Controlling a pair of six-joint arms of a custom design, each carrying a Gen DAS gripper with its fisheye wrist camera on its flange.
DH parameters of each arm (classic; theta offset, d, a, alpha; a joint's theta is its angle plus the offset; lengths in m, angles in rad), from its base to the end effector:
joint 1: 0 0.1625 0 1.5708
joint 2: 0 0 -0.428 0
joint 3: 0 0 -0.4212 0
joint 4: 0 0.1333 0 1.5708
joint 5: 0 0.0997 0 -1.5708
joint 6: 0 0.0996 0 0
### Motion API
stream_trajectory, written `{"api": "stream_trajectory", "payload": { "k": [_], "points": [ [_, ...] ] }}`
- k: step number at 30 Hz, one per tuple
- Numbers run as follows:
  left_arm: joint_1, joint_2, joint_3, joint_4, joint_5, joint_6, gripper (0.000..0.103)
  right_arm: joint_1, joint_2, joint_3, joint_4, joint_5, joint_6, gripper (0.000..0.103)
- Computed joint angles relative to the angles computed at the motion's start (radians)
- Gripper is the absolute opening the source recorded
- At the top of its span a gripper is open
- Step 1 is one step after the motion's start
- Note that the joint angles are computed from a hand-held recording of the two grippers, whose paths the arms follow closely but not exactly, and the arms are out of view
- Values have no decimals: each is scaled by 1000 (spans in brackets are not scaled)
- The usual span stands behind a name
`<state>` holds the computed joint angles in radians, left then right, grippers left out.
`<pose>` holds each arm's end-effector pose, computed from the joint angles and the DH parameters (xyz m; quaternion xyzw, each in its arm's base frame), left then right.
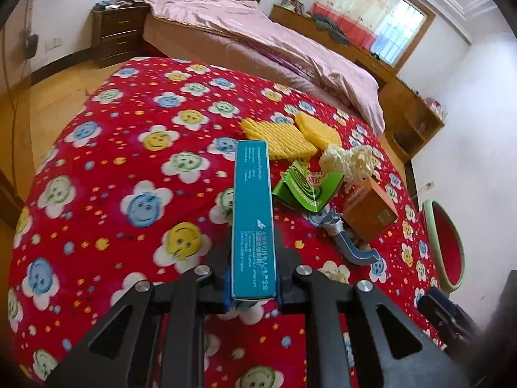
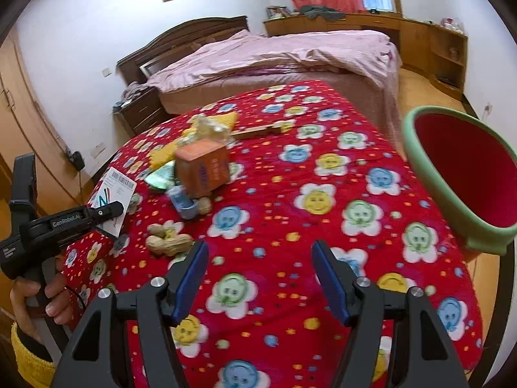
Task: Collect trash
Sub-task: 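Grasp the blue plastic piece with the right tool while the left tool holds the medicine box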
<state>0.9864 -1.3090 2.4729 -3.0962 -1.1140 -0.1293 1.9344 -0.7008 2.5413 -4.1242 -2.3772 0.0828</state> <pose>-0.0742 -0.4333 0.1408 0.1765 0.9426 -0.2419 0.1475 0.1767 -0.2916 0.0456 -0.0149 -0.8727 0.3944 0.2875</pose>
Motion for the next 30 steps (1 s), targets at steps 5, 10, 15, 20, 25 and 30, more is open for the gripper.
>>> {"api": "stream_trajectory", "payload": {
  "k": [5, 10, 15, 20, 25, 30],
  "points": [
    [11, -57, 28, 7, 7, -12, 18, 9, 25, -45, 46, 28, -28, 69],
    [27, -80, 41, -1, 5, -2, 18, 1, 37, -88, 76, 43, -55, 69],
    [48, -85, 43, -11, -16, 13, 18, -31, 42, -131, 104, 89, -76, 69],
    [63, -83, 39, -16, -49, 42, 18, -53, 68, -172, 116, 125, -90, 57],
    [67, -74, 39, -20, -63, 65, 18, -54, 93, -205, 117, 121, -105, 43],
    [62, -86, 49, -24, -71, 63, 18, -59, 104, -224, 120, 116, -110, 21]
  ]
}}
